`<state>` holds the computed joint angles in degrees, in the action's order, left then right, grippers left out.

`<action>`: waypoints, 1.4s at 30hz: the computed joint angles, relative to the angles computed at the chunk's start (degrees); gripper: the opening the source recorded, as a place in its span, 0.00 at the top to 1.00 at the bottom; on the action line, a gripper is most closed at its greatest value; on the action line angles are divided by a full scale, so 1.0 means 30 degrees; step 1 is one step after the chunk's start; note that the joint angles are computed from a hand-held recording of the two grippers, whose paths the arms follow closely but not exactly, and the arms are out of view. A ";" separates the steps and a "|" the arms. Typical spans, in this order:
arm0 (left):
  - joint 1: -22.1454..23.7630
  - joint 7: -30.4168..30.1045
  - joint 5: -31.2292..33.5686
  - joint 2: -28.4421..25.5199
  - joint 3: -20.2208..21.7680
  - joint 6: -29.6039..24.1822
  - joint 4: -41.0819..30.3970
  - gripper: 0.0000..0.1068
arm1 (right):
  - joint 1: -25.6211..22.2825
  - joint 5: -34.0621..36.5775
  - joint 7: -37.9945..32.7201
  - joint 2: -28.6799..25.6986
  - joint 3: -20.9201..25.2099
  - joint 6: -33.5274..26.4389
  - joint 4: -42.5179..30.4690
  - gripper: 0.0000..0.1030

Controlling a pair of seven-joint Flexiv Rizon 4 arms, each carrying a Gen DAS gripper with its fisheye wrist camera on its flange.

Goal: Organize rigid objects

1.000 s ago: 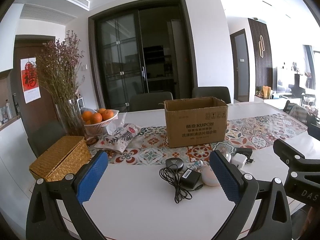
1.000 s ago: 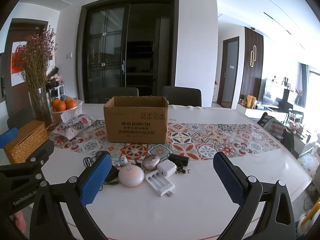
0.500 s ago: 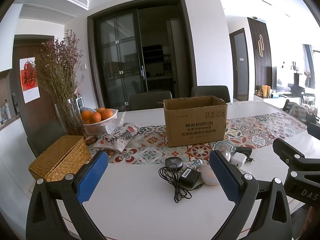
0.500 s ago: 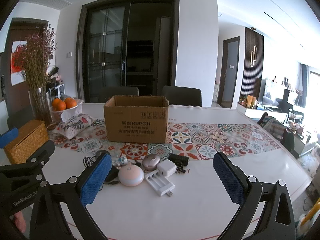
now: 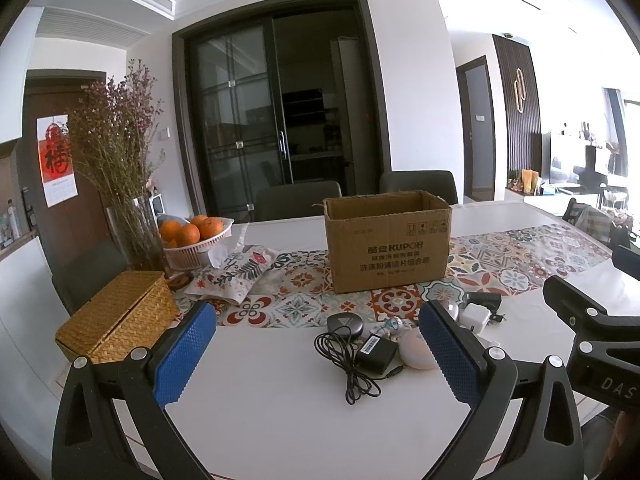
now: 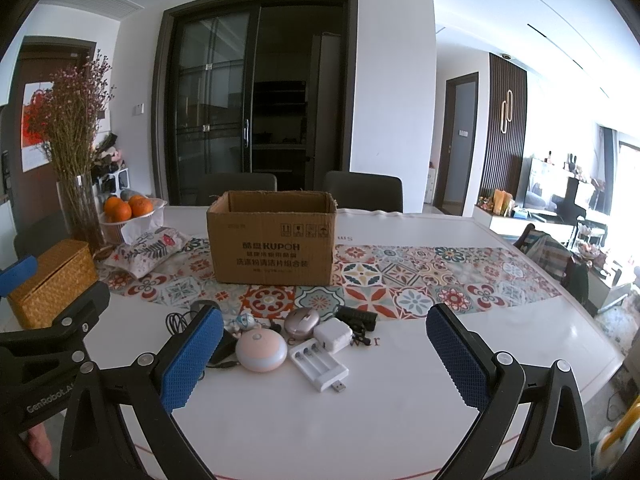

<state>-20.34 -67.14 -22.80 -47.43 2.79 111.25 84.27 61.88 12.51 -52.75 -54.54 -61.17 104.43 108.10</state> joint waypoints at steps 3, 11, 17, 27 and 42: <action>-0.0019 -0.0026 0.0004 -0.0019 0.0009 0.0019 -0.0012 0.04 | 0.0019 0.0020 0.0007 -0.0010 -0.0016 -0.0009 0.0000 0.00; 0.0058 -0.0065 0.0128 0.0018 -0.0086 -0.0052 0.0029 0.04 | -0.0002 0.0010 -0.0010 0.0011 0.0015 -0.0014 -0.0007 0.00; 0.0524 -0.0121 0.0717 0.0041 -0.0678 -0.0737 -0.0004 0.04 | -0.0088 0.0000 0.0021 -0.0045 0.0169 0.0001 -0.0021 0.00; 0.0560 -0.0183 0.1865 -0.0686 -0.0287 -0.3830 -0.1420 0.04 | -0.1943 -0.1174 0.0065 0.0886 0.2547 -0.0690 -0.0544 0.00; 0.0809 -0.0316 0.4685 -0.2657 0.0040 -0.8574 -0.5278 0.15 | -0.5424 -0.4775 0.0801 0.1054 0.5670 -0.2556 -0.2250 0.00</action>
